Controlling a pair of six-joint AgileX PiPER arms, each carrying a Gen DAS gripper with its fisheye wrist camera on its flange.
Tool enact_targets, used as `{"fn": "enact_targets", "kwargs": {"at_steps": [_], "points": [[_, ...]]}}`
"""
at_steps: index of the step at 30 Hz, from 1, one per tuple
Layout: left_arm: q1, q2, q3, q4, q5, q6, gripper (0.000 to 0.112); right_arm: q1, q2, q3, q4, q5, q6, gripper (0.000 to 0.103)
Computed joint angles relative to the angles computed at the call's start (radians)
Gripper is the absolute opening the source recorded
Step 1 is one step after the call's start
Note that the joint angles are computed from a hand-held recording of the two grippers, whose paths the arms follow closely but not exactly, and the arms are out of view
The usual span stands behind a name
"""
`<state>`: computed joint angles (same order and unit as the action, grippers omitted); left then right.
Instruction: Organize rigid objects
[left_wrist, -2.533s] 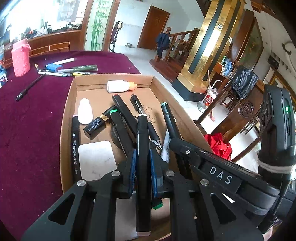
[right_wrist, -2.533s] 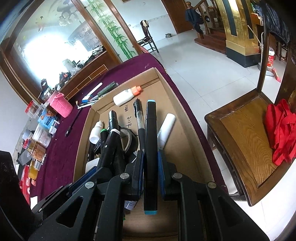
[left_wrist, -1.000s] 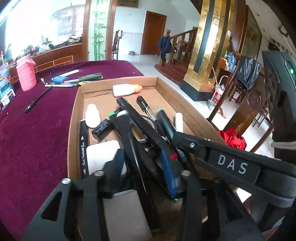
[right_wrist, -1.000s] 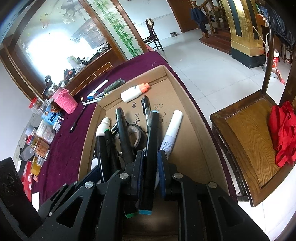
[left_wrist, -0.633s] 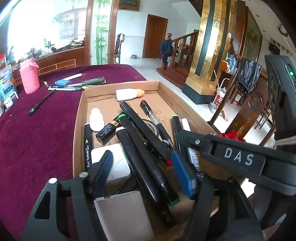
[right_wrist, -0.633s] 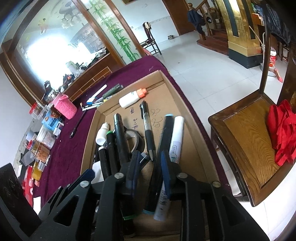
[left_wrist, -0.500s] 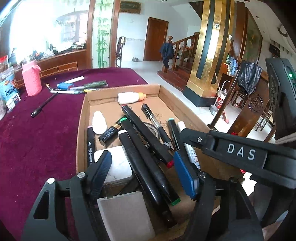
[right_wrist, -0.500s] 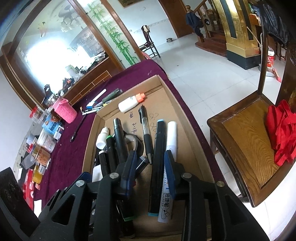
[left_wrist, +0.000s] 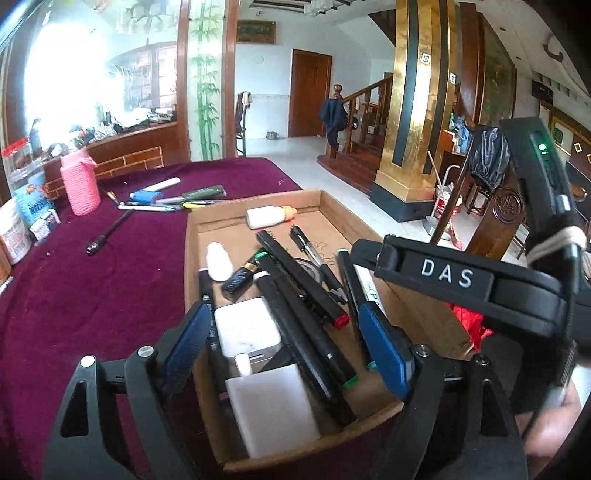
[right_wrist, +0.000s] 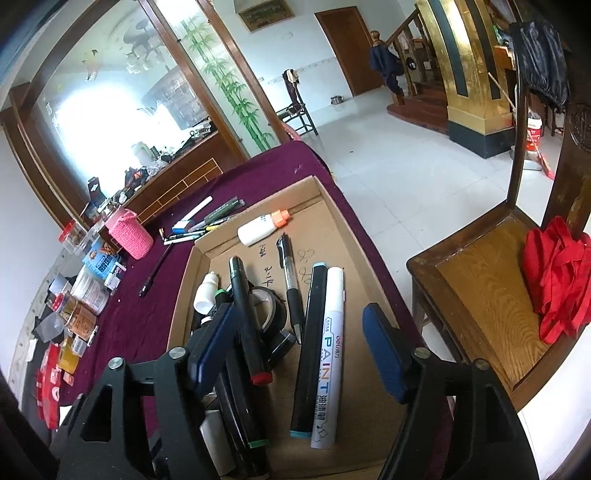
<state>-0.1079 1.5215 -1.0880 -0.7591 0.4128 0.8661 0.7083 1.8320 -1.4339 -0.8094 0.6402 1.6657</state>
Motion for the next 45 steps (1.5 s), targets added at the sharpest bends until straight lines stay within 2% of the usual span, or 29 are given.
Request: {"fn": "enact_targets", "kwargs": {"at_steps": [3,7,11,13,16,18,20,24,28,30,32,35,40,45], "points": [[0.034,-0.040,0.045,-0.053,-0.020,0.081,0.086,0.012,0.017,-0.029,-0.011,0.030,-0.012,0.070],[0.109,-0.075,0.062,-0.076,0.053,0.191,0.087,0.039,0.045,-0.071,-0.053,0.093,-0.008,0.071],[0.176,-0.125,0.082,-0.027,0.100,0.216,0.087,0.088,0.068,-0.138,-0.042,0.224,-0.040,0.071],[0.211,-0.141,0.090,-0.039,0.128,0.249,0.087,0.132,0.050,-0.128,-0.071,0.275,-0.012,0.072],[0.296,-0.144,0.095,-0.121,0.239,0.359,0.087,0.223,0.026,-0.114,-0.121,0.373,0.018,0.077],[0.321,-0.154,0.106,-0.135,0.256,0.391,0.087,0.290,0.001,-0.079,-0.166,0.431,0.074,0.079],[0.332,-0.162,0.106,-0.105,0.278,0.404,0.087,0.336,-0.018,-0.041,-0.197,0.463,0.138,0.082],[0.338,-0.154,0.083,-0.014,0.327,0.359,0.087,0.392,-0.026,0.006,-0.212,0.484,0.208,0.083],[0.351,-0.199,0.146,-0.072,0.281,0.456,0.087,0.416,-0.028,0.025,-0.231,0.485,0.252,0.083],[0.353,-0.197,0.148,-0.079,0.286,0.468,0.087,0.424,-0.023,0.016,-0.239,0.500,0.254,0.083],[0.352,-0.195,0.149,-0.079,0.288,0.470,0.087,0.429,-0.007,-0.009,-0.244,0.529,0.244,0.083],[0.341,-0.196,0.163,-0.088,0.251,0.485,0.087,0.435,0.007,-0.027,-0.245,0.544,0.234,0.083],[0.332,-0.177,0.153,-0.061,0.245,0.460,0.087,0.429,0.023,-0.044,-0.243,0.548,0.225,0.083],[0.312,-0.179,0.168,-0.041,0.196,0.446,0.087,0.423,0.023,-0.035,-0.242,0.539,0.237,0.083]]}}
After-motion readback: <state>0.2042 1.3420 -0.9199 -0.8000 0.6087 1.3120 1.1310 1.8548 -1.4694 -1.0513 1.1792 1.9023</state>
